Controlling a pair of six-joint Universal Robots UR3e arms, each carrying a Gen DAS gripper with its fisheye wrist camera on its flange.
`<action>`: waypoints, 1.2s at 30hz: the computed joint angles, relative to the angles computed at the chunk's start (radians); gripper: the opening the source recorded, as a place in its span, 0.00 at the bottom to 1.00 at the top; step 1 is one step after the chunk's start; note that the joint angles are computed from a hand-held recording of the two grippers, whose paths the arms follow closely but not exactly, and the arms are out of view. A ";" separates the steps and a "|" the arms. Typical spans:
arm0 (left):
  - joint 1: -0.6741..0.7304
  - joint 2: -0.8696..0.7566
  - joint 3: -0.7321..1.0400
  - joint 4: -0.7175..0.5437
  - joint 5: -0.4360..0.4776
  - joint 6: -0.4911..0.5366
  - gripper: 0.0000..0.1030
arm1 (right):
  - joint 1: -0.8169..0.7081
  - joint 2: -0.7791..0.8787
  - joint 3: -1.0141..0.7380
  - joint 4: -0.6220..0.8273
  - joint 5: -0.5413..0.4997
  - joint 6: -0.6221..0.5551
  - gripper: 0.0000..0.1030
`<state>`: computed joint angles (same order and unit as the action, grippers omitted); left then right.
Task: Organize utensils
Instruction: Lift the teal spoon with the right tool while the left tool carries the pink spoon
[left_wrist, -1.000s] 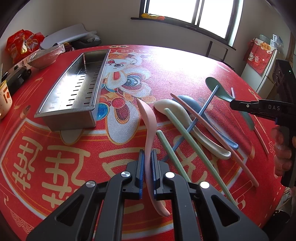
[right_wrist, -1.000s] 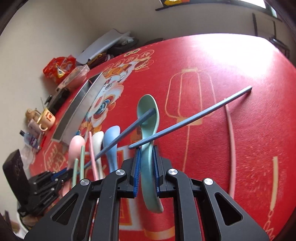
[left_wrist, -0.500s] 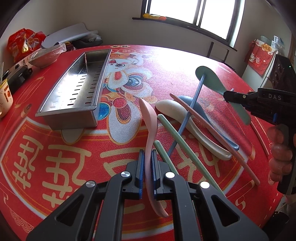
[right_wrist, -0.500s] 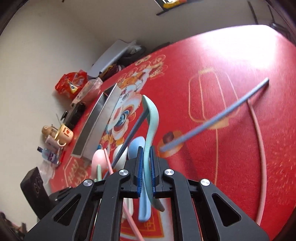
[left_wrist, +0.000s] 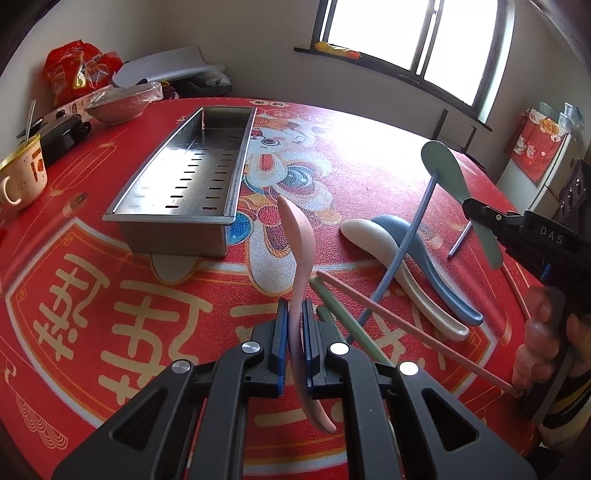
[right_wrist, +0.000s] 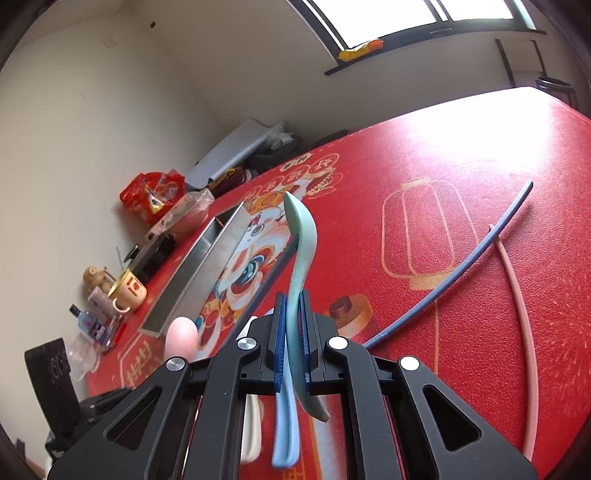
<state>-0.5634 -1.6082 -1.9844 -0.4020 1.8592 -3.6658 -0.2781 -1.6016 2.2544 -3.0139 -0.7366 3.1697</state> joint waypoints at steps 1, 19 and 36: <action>-0.006 0.000 0.002 -0.005 0.018 -0.013 0.07 | -0.022 -0.002 0.026 -0.056 0.027 0.016 0.07; -0.038 -0.011 0.079 -0.072 0.086 -0.029 0.07 | -0.144 -0.001 0.108 -0.125 0.175 0.036 0.07; 0.309 -0.111 0.480 -0.412 -0.098 0.272 0.07 | -0.141 0.022 0.102 -0.118 0.173 0.050 0.07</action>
<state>-0.2548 -1.7194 -1.5046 -0.8138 1.7608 -3.3941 -0.4193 -1.5799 2.3565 -3.1319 -0.5634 3.2201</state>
